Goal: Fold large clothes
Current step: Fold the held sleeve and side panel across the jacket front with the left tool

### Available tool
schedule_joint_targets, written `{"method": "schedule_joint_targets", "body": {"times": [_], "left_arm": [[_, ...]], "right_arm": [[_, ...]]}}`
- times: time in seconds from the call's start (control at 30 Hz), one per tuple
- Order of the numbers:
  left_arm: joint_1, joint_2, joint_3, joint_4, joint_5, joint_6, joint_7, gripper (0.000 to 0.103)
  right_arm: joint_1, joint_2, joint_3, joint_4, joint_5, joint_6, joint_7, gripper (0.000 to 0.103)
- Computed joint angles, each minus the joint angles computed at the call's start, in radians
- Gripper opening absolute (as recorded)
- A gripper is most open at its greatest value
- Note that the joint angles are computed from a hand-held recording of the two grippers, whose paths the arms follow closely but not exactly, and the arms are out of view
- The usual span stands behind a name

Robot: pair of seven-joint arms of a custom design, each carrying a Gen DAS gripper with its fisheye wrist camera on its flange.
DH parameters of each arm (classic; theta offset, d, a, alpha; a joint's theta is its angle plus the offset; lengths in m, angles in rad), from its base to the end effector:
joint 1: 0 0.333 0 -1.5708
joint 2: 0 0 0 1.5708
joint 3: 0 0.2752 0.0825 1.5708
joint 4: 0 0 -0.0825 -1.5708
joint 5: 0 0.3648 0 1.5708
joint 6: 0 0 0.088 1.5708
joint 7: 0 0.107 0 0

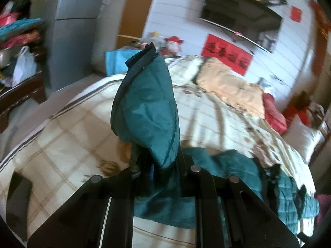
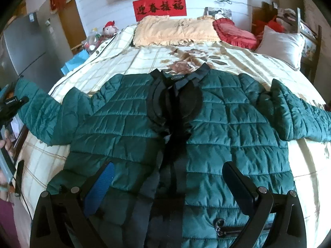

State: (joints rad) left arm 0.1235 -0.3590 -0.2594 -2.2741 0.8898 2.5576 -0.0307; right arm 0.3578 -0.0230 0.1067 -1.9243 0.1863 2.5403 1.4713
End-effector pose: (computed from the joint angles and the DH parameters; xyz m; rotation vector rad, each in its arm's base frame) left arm 0.4798 -0.0871 0.5290 -2.1421 0.8203 -0.7637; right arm 0.5215 0.2593 0.5360 -2.1277 1.3414 -0.3115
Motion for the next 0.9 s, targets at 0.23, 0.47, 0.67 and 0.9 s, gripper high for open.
{"method": "schedule_joint_targets", "body": {"times": [0.23, 0.47, 0.67, 0.9], "left_arm": [[-0.063, 0.115, -0.021, 0.125, 0.002, 0.003, 0.037, 0.014], [-0.166, 0.259, -0.009, 0.27, 0.002, -0.001, 0.077, 0.013], [-0.277, 0.442, 0.02, 0.461, -0.017, -0.023, 0.157, 0.013], [-0.391, 0.658, 0.06, 0.676, -0.103, -0.057, 0.286, 0.013]], "right_arm": [[-0.014, -0.033, -0.013, -0.033, 0.01, 0.014, -0.017, 0.103], [-0.044, -0.004, -0.028, -0.004, -0.027, 0.007, 0.016, 0.103], [-0.068, 0.002, -0.04, -0.003, -0.018, 0.001, 0.015, 0.103], [-0.091, 0.005, -0.05, -0.004, -0.004, -0.005, 0.01, 0.103]]}}
